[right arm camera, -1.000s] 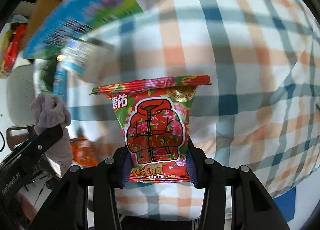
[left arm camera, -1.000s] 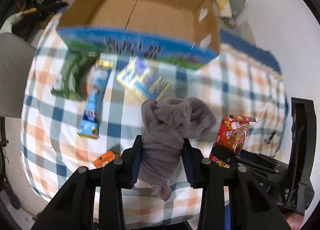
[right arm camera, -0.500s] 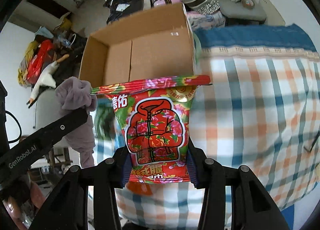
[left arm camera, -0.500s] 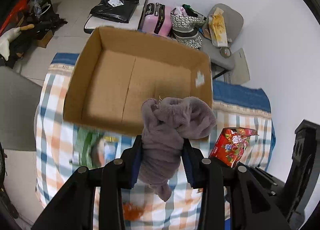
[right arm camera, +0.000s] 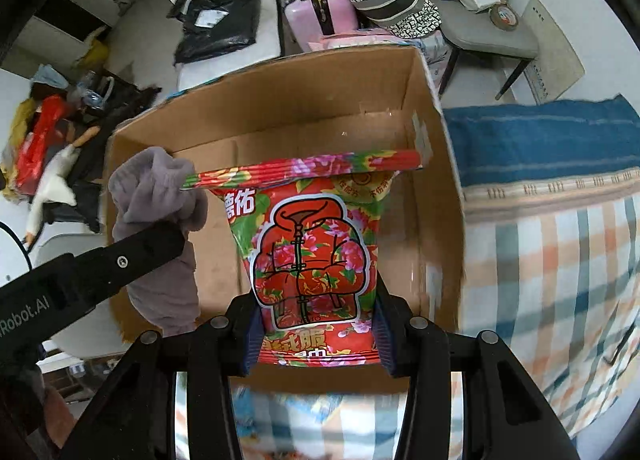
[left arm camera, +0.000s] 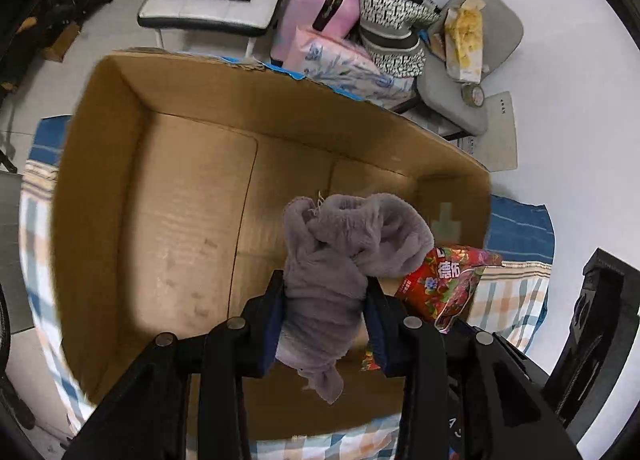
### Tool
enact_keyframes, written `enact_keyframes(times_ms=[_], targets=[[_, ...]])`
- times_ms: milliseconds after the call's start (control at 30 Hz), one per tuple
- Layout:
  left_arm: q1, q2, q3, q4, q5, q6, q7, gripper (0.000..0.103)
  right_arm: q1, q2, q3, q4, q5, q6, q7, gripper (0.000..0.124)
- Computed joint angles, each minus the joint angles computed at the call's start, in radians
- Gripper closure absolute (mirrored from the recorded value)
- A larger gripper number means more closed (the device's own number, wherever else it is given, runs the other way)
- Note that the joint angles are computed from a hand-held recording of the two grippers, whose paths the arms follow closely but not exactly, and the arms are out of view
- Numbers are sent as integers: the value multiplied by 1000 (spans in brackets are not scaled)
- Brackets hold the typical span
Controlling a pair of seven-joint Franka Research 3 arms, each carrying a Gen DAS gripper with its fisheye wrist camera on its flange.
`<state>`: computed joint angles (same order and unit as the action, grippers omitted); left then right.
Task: Organize soft objects
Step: 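Carry sock and red bag into the box and open both grippers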
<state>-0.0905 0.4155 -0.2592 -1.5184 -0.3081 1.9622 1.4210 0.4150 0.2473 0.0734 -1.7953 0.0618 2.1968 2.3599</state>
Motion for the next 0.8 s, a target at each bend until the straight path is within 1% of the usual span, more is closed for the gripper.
enact_keyframes(times_ms=[233,333,467,567,600,633,667,700,767,800], targets=[[-1,172,-17,178,-5,-67,-1,69,-19,185,-28,167,1,-52,-52,76],[0,218,-25,228,-5,-91,2,67,-19,231,-39,213,3,-62,-59,76],[-5,234,-21,240,13,-97,-15,66,-29,283,-43,268,24,-76,-79,76],[-10,243,-21,256,37,-130,-8,64,-31,316,-47,306,29,-98,-98,73],[-11,243,-19,256,44,-131,-6,63,-33,321,-47,311,33,-100,-104,67],[-13,240,-17,255,53,-129,-4,60,-32,323,-48,313,35,-100,-107,62],[-13,229,-15,242,61,-123,2,54,-32,325,-49,316,37,-98,-109,62],[-14,226,-14,241,66,-118,5,50,-31,330,-50,323,37,-101,-112,61],[-14,205,-8,222,84,-103,12,36,-26,338,-53,341,28,-121,-115,60],[-12,194,-6,210,88,-93,19,33,-22,334,-54,338,25,-124,-116,59]])
